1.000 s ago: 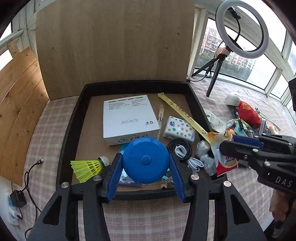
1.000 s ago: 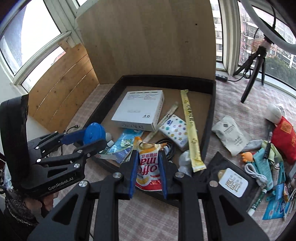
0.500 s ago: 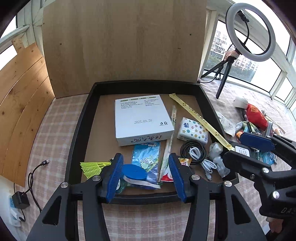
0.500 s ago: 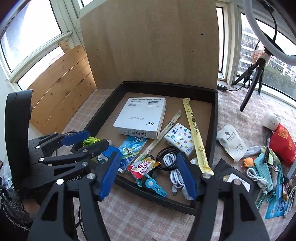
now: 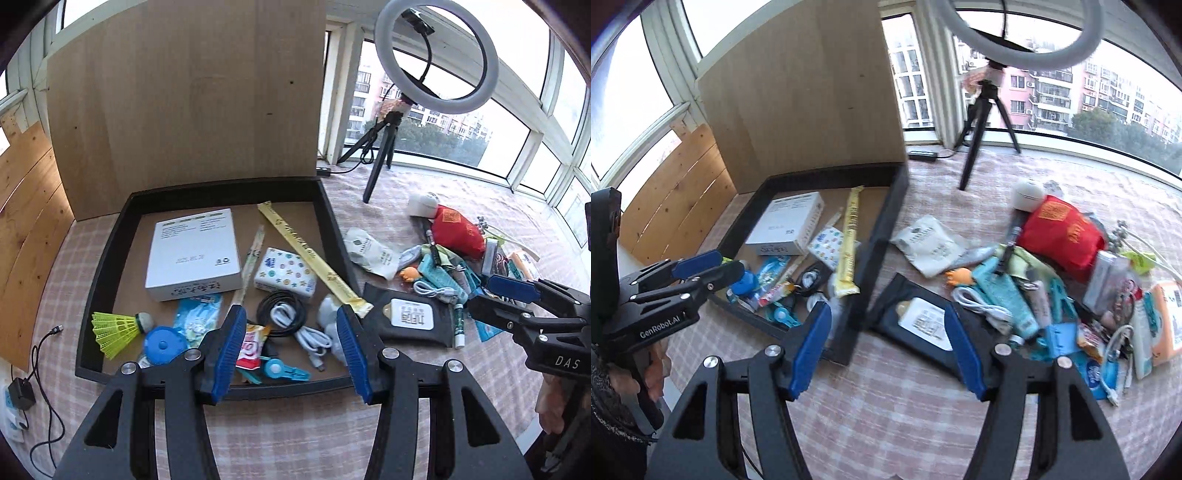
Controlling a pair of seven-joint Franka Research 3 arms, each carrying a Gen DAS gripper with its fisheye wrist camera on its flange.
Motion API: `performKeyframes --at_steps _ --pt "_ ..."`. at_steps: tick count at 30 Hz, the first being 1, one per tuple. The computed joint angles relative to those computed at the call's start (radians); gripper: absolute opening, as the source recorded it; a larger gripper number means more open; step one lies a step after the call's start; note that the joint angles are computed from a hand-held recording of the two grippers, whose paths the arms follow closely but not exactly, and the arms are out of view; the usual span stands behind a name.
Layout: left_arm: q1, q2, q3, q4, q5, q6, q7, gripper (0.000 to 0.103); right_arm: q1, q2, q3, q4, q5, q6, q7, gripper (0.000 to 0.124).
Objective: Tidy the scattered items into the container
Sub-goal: 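Move both grippers back from the tray to the item pile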
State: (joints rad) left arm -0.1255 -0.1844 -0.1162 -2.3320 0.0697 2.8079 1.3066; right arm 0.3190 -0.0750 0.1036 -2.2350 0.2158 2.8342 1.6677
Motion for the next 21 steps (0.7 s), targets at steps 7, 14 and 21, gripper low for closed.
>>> performKeyframes --at_steps 7,14,21 --pt "-0.040 0.072 -0.074 0.081 0.065 0.016 -0.130 0.049 -0.092 -0.167 -0.101 -0.163 0.081 -0.030 -0.155 0.063" --pt "-0.092 0.165 -0.107 0.185 0.105 -0.005 -0.173 0.048 -0.230 -0.226 -0.158 -0.221 0.070 -0.064 -0.265 0.049" --pt "-0.128 0.289 -0.133 0.335 0.100 -0.039 -0.124 0.047 -0.279 -0.173 -0.225 -0.157 0.162 -0.140 -0.405 0.037"
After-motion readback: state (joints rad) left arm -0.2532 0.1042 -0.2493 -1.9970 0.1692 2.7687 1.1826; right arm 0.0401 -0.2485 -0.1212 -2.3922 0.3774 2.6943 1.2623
